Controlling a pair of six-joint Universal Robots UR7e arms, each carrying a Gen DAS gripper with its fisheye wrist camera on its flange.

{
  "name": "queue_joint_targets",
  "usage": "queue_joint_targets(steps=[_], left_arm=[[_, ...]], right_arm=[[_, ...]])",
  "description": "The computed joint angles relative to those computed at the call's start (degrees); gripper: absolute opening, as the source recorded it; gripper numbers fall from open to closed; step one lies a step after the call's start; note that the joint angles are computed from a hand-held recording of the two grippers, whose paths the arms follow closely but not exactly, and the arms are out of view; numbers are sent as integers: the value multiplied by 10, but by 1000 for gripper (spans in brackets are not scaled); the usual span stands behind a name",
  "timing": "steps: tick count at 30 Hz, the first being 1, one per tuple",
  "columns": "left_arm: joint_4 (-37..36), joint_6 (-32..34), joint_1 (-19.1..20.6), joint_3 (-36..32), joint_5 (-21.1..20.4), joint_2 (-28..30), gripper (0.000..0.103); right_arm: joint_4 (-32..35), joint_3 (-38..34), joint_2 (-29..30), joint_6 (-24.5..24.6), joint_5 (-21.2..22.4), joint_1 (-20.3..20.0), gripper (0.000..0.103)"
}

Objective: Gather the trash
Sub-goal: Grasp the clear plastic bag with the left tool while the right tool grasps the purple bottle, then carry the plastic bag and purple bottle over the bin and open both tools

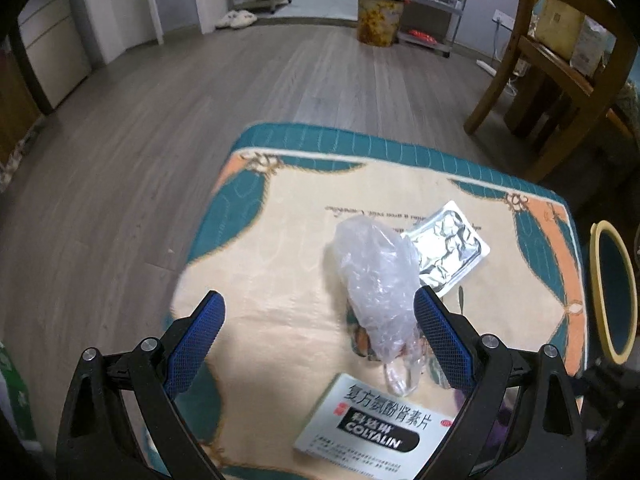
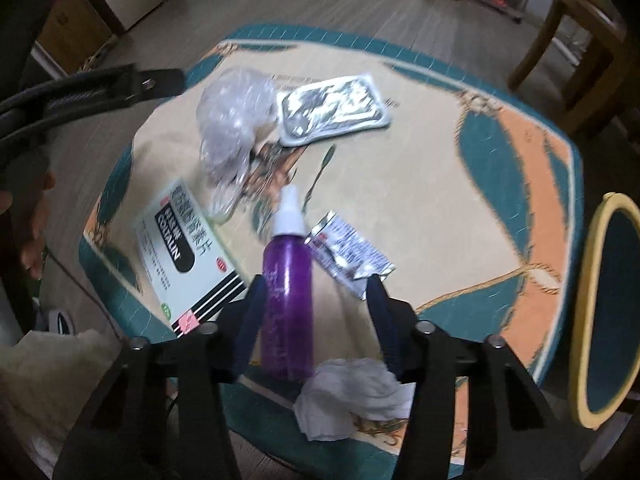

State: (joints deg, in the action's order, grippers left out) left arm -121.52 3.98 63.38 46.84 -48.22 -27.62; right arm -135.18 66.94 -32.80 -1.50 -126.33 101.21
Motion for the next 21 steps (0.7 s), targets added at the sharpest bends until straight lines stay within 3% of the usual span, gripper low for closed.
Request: queue_joint_targets(steps=[8, 14, 16, 21], left_arm=[[31, -1, 3, -24, -24, 27, 92], [77, -13, 12, -50, -46, 42, 65], [89, -12, 14, -54, -53, 44, 42], [80, 2, 13, -48, -63, 39, 33]], right_arm=[[34, -12, 11, 0, 23, -5, 42], [50, -24, 20, 7, 37, -9, 35], [48, -24, 20, 4, 39, -9, 34], [47, -22, 17, -6, 37, -7, 33]])
